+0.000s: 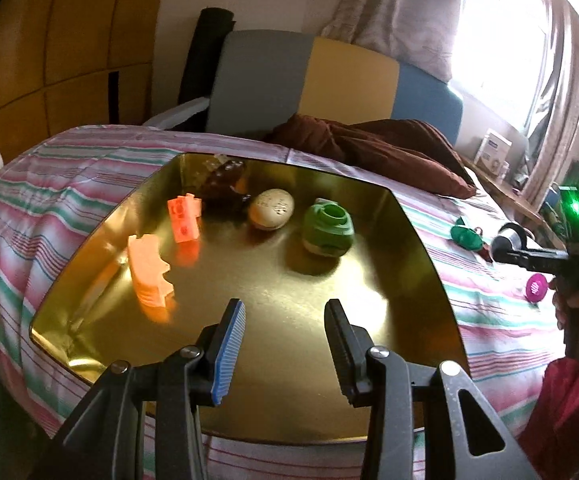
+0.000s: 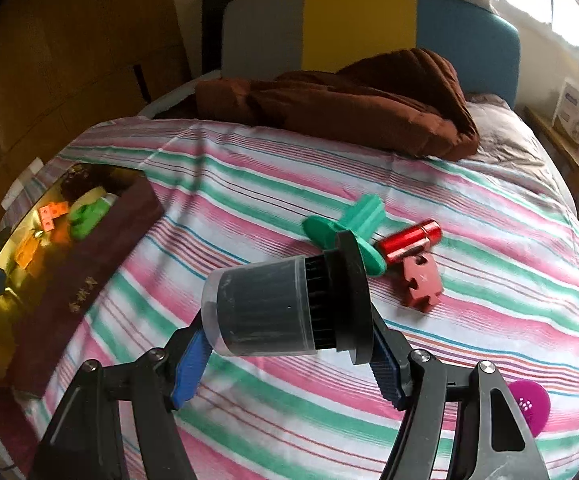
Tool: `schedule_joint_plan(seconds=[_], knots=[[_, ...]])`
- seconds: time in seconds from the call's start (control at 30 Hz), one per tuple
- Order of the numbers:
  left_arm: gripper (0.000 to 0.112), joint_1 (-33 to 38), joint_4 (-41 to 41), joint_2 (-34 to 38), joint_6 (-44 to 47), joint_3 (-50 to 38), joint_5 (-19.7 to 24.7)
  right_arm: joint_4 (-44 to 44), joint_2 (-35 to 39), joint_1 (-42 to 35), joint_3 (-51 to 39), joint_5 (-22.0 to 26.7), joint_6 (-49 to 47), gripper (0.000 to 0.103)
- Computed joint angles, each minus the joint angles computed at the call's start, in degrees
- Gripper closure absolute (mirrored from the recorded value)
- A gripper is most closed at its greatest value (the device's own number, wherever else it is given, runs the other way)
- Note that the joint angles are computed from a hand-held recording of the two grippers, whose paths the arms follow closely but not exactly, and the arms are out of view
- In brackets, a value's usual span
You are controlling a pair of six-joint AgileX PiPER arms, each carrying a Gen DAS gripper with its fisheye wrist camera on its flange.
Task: Organize rigid objects
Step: 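Carry the clear black-capped cylinder into the gold tray and open the right tool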
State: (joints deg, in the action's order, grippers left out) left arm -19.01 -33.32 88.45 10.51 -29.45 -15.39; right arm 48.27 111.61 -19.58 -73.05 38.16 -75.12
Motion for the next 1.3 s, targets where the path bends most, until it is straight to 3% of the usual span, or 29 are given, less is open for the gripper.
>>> schedule_joint_plan(seconds=[0.4, 0.57, 0.63, 0.73, 0.97, 1.13, 1.3], knots=[[0.071, -1.39, 8.47, -4.16, -8.09, 4.11, -2.10, 4.74, -9.73, 12.50, 6.85, 2.09, 1.40, 0.033], [0.071, -1.80, 2.06, -4.89, -2.29, 4.33, -1.79, 3.85, -9.47, 21.68, 6.29, 0.44, 6.94, 0.033], [0.071, -1.86, -4.77, -5.39, 3.77, 4.22, -1.74, 3.23, -8.96, 25.10, 5.88, -0.35, 8.84, 0.033], [0.071, -1.09, -11.59, -6.29, 8.92, 4.70, -2.19, -3.38, -6.76, 31.52, 3.10, -1.79, 15.85, 0.033], [0.071, 2.65, -9.68, -7.33, 6.26, 5.28, -0.34, -16.28, 0.66, 42.16, -6.55, -0.82, 29.05, 0.033], [0.071, 2.96, -11.65, -7.85, 8.20, 5.58, -0.74, -24.03, 5.92, 45.91, -13.51, 1.24, 36.38, 0.033], [0.071, 4.66, -6.65, -8.05, 3.52, 6.32, -0.16, -28.57, 9.69, 47.82, -18.42, 2.92, 40.34, 0.033]])
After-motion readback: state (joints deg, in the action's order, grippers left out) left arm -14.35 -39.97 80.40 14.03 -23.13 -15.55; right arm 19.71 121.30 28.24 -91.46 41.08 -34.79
